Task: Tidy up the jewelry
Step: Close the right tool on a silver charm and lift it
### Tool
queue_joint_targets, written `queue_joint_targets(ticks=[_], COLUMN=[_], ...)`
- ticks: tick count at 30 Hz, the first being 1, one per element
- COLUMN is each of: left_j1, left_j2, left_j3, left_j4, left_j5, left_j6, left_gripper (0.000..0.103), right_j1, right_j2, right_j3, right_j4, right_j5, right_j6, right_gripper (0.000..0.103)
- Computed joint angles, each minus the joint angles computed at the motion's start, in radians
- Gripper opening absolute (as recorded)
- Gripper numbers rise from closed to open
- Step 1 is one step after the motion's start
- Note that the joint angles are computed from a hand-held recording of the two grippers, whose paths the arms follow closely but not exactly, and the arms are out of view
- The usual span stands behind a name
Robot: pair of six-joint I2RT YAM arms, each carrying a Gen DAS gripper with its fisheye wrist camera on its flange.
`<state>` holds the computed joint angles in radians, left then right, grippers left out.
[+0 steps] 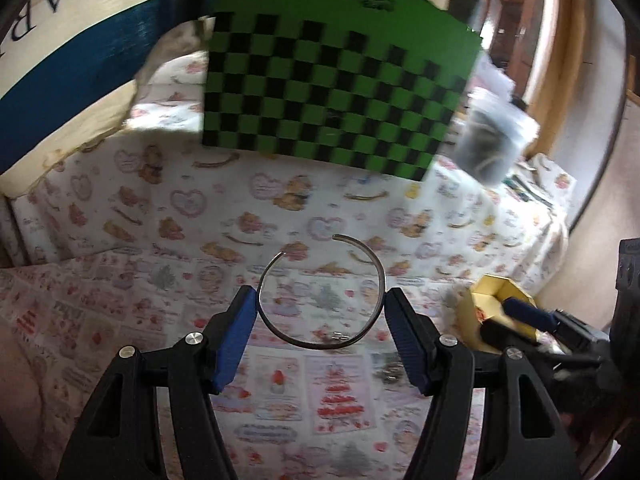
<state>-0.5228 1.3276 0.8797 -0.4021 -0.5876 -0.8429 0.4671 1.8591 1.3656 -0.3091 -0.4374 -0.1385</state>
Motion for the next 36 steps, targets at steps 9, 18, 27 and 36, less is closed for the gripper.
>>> queue_joint_targets(ticks=[9,18,27,36], left_j1=[0.102,0.149,0.106,-0.001], left_j2=[-0.012,-0.008,-0.007,0.049], left_j3=[-0.021,-0.044,-0.018,0.047], left_j4=[-0.047,-0.046,-0.064,-0.115], left_j5=[0.028,0.059,0.032,-0.099], left_j6=[-0.033,-0.049,-0.042,-0.052], left_gripper=[0.064,0.064,0.064,0.064], right_j1=[0.154,0.202,0.165,0.014], right_j2=[0.244,0.357,0.228,-0.002], right_j3=[0.240,0.366,0.196,-0.060], right_j4=[-0.140,-0.191,-0.082,0.087], right_j5=[0.081,0.097,0.110,0.042], right_j6=[0.024,0.065,0.038,-0.016], right_gripper=[0.038,0.018,0.011,0.011])
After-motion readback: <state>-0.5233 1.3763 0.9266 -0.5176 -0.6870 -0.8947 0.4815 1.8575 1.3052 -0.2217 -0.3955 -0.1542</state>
